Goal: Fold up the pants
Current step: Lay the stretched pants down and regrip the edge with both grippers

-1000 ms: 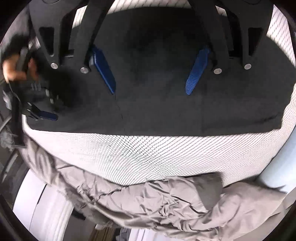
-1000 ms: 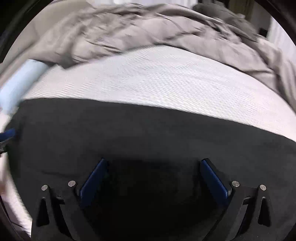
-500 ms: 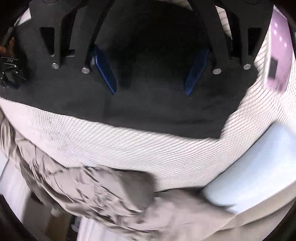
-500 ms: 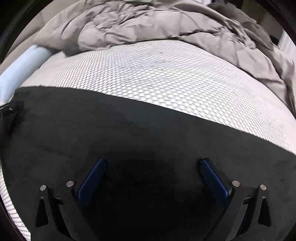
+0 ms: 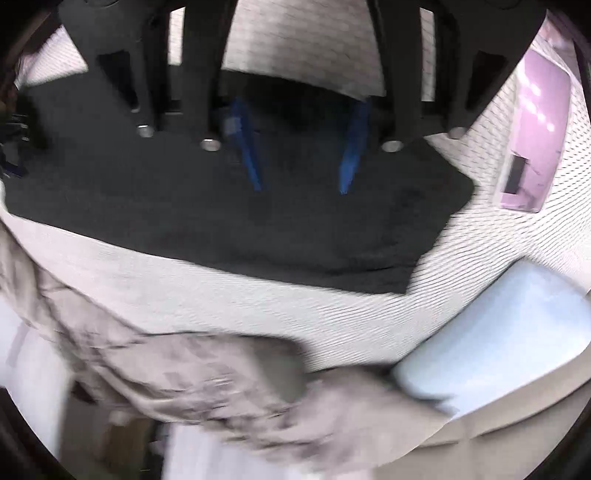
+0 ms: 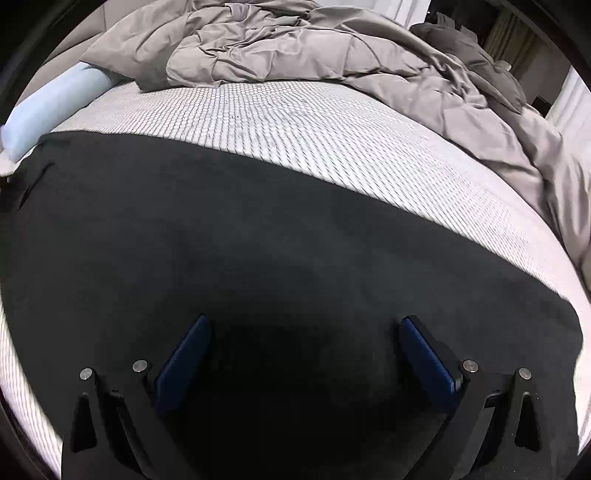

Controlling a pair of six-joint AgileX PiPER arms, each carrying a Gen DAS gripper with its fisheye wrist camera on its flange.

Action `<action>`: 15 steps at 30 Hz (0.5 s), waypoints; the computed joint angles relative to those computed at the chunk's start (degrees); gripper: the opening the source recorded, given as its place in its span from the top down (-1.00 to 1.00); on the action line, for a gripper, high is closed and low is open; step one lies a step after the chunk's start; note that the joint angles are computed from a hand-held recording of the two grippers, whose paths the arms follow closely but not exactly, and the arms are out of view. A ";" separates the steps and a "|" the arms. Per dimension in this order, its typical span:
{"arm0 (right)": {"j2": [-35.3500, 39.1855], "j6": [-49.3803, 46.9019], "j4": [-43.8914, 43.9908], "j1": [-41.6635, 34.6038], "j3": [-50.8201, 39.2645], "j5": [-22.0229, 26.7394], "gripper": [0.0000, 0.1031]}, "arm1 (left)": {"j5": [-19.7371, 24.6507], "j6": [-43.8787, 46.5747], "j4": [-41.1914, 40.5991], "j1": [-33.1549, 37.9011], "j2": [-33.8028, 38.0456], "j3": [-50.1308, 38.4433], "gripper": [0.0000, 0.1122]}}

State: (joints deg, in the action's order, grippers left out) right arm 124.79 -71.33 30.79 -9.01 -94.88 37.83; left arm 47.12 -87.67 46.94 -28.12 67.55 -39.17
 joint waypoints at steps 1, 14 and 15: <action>-1.05 -3.73 1.66 -1.60 1.73 0.19 -0.99 | 1.04 -2.38 1.55 -4.03 1.50 -1.56 -0.11; 7.77 -15.44 9.05 -22.01 -11.91 12.26 -0.99 | -10.53 18.44 -14.00 -16.69 43.94 -41.70 -0.45; 10.01 -12.40 7.49 -22.91 -16.02 13.18 -0.99 | -8.86 19.86 -14.54 -16.93 45.78 -43.96 -0.46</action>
State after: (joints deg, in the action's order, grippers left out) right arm 134.80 -83.73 38.28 -31.92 -110.90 51.01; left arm 38.26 -67.81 32.40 -45.05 113.33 -83.13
